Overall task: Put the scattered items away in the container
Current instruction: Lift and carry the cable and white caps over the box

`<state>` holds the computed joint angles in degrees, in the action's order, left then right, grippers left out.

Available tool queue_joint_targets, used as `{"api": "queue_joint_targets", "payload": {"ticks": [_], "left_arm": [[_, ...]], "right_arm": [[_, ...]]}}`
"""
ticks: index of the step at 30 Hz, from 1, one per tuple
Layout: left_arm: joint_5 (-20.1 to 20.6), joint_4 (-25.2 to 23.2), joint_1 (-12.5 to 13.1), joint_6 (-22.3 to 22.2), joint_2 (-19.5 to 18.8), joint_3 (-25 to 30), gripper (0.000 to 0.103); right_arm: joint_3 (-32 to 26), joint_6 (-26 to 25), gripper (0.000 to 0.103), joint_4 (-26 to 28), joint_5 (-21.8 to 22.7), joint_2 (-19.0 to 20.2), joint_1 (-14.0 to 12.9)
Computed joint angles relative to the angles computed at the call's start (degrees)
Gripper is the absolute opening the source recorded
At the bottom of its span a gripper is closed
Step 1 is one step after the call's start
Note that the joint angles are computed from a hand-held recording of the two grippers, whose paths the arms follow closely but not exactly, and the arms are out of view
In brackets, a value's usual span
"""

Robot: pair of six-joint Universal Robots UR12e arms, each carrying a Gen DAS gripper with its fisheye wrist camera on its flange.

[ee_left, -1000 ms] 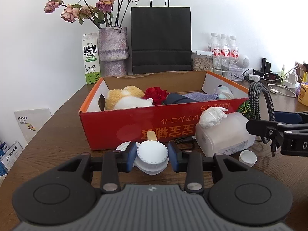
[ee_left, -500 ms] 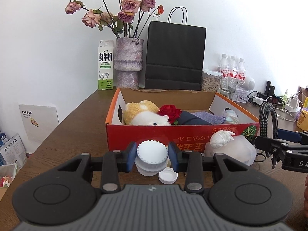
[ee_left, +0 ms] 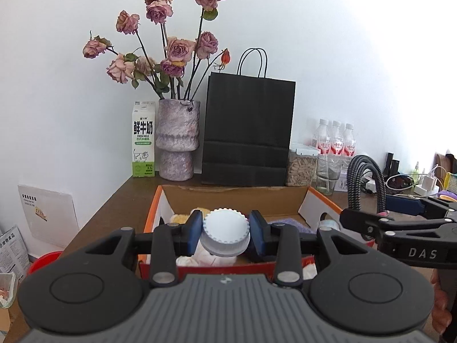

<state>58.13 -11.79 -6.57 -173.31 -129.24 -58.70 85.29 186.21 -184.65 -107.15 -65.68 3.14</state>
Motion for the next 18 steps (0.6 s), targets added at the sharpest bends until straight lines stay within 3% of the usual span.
{"api": "queue_joint_targets", "payload": {"ticks": [5,9,15,18], "left_arm": [[0.9,-1.6,-1.0,-3.4,-3.4,6.8,0.037],[3.1,-5.5,-2.2,-5.8,-7.7,15.2,0.037],[8.5,-13.9,-4.0,-7.1,-16.6,30.8,0.037],[11.3,-21.8,-4.5,-5.0,-19.2,35.4,0.037]], "right_arm": [[-5.6,0.2,0.087,3.4,0.3,2.8,-0.6],[-10.4,2.0,0.087,6.9,0.5,5.4,-1.3],[-17.9,6.2,0.087,14.8,0.5,9.7,-2.4],[-19.9,8.7,0.087,18.5,1.0,11.2,-2.8]]}}
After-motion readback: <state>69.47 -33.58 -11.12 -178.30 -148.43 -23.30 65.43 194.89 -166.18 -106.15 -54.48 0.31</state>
